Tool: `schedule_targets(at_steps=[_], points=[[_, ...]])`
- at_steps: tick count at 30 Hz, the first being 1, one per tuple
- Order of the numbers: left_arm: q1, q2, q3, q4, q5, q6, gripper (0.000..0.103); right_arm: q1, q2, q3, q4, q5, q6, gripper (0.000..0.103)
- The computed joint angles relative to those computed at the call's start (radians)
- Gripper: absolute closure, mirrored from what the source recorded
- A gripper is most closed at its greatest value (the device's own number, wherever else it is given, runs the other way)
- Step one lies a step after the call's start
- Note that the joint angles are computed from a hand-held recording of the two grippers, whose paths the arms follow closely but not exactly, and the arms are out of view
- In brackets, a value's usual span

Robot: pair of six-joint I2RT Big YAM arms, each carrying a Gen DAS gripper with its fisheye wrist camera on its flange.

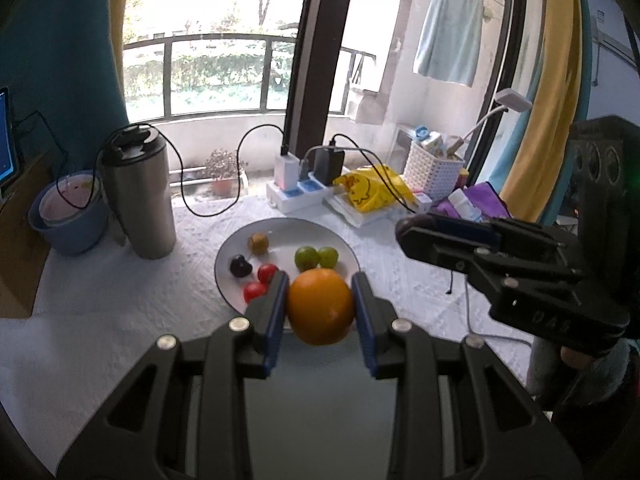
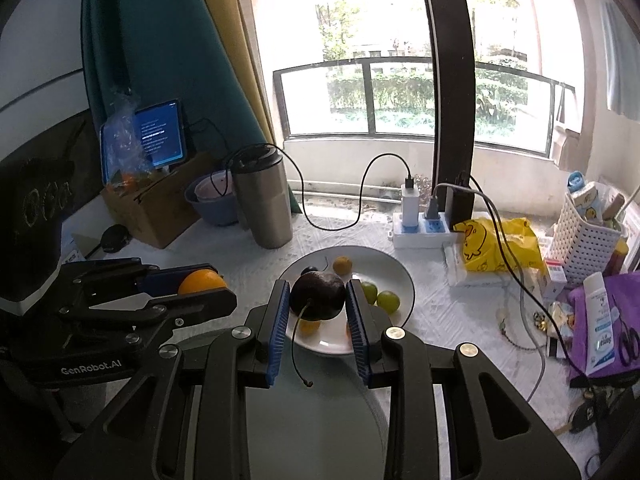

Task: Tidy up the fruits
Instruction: 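Lift and carry the orange and dark plum over the white bowl, then lower both fruits into the bowl and open both tools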

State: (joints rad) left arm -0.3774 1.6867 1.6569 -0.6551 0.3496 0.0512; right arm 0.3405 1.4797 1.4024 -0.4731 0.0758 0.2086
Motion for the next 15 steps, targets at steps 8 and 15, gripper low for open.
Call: schedule_targets(at_steps=[8,15], points=[[0.004,0.075,0.09,-0.026,0.005,0.003,0.07,-0.033,0.061,0.067,-0.019,-0.028,-0.015,0.072],[0.007,0.149,0.173,-0.056,0.008,-0.002,0.07,-0.056,0.111,0.118,-0.035,-0.05,-0.024,0.072]])
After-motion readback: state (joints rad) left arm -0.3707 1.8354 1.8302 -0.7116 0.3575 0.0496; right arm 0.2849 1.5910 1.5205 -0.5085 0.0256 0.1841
